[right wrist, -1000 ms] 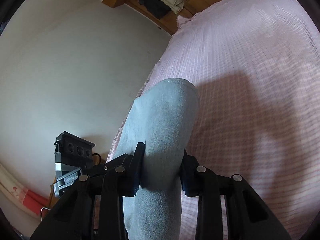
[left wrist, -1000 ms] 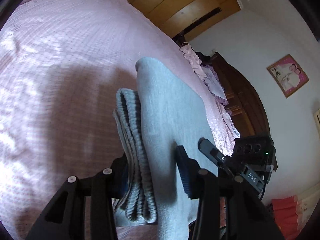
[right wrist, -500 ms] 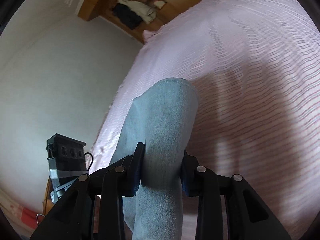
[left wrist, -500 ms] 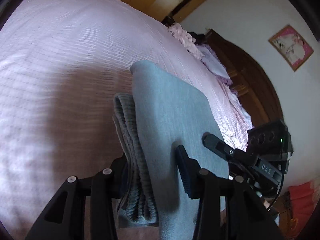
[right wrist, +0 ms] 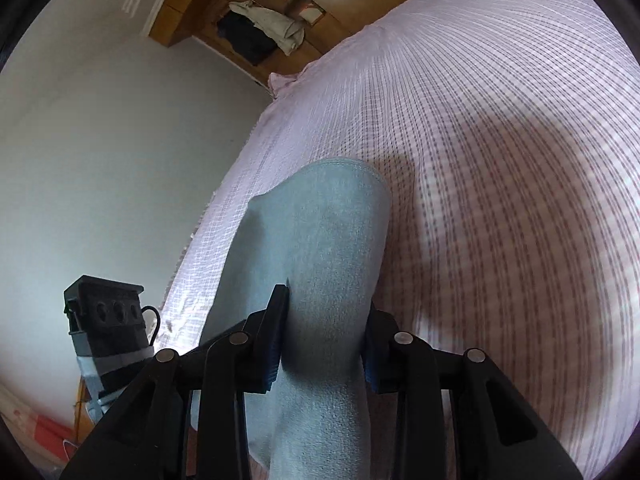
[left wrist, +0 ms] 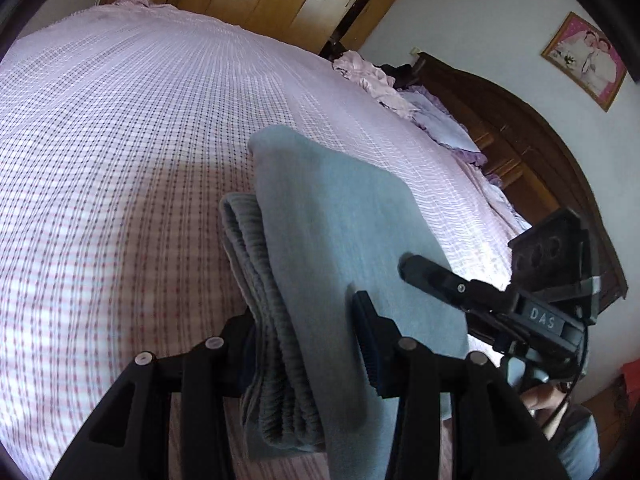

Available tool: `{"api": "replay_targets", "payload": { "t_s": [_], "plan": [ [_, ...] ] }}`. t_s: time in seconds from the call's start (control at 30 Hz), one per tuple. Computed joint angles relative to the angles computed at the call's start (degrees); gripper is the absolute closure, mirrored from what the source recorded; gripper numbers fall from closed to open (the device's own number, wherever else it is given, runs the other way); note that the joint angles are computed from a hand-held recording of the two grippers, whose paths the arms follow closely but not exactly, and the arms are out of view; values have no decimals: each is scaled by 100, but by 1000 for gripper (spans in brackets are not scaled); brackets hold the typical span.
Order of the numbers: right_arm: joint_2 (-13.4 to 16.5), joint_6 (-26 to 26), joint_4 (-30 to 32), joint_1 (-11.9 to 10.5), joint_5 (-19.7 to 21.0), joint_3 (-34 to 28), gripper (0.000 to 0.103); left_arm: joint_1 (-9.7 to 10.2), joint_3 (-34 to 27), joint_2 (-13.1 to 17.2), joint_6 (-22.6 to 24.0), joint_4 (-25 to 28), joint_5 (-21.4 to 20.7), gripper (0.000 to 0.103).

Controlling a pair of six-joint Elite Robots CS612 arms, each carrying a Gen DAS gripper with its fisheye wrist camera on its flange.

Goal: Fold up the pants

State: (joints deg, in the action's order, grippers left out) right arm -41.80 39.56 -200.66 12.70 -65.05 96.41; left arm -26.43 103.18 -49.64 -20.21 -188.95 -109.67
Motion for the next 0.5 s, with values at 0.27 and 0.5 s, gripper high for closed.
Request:
{"api": "replay_targets", "payload": {
  "t_s": [0.27,0.5],
  "plan": [
    [319,129,-46,70,-64,-312,74,58,-201,340,-86,-314,-175,54],
    [360,-22,-221,146,-285,-235,74,82,-119,417,-48,-543,-160,53]
  ]
}}
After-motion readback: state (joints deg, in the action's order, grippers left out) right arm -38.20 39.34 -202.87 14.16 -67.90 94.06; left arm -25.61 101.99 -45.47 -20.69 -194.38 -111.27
